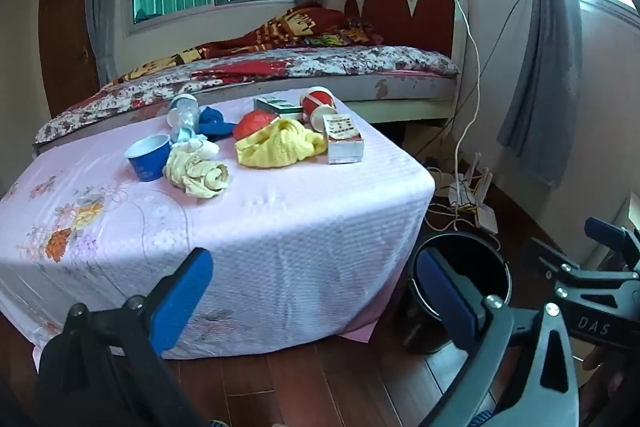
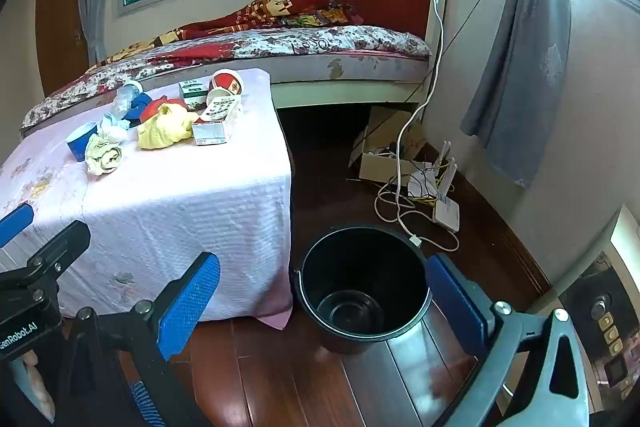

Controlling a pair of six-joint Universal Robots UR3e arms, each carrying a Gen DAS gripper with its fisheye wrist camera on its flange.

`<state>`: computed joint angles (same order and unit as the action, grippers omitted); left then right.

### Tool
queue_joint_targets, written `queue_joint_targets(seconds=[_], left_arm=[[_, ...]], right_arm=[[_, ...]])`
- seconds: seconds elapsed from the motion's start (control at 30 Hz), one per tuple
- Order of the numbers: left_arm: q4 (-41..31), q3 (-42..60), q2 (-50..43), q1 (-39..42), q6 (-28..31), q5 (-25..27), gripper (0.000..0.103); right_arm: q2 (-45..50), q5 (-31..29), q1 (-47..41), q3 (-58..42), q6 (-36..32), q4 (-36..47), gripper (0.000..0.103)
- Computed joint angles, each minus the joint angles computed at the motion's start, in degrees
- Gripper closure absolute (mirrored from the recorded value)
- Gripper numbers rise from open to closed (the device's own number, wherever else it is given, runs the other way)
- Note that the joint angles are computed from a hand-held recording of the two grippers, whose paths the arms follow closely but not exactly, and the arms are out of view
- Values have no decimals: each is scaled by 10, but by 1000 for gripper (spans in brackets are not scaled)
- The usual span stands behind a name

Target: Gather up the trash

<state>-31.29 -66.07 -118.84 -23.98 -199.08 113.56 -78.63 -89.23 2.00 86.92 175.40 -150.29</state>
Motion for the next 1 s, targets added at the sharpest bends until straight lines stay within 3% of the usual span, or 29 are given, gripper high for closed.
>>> queue_joint_targets(seconds=[0.07,0.1,1.0], left_arm=[[1,-7,7,2,2,0,1],[-36,17,-2,-1,3,4,1],[-25,10,-5,-9,5,15,1]], right_arm=[[1,-4,1,5,-2,-15,0],[1,-6,2,5,-2,-14,0],[0,4,-4,-4,4,-1,0]])
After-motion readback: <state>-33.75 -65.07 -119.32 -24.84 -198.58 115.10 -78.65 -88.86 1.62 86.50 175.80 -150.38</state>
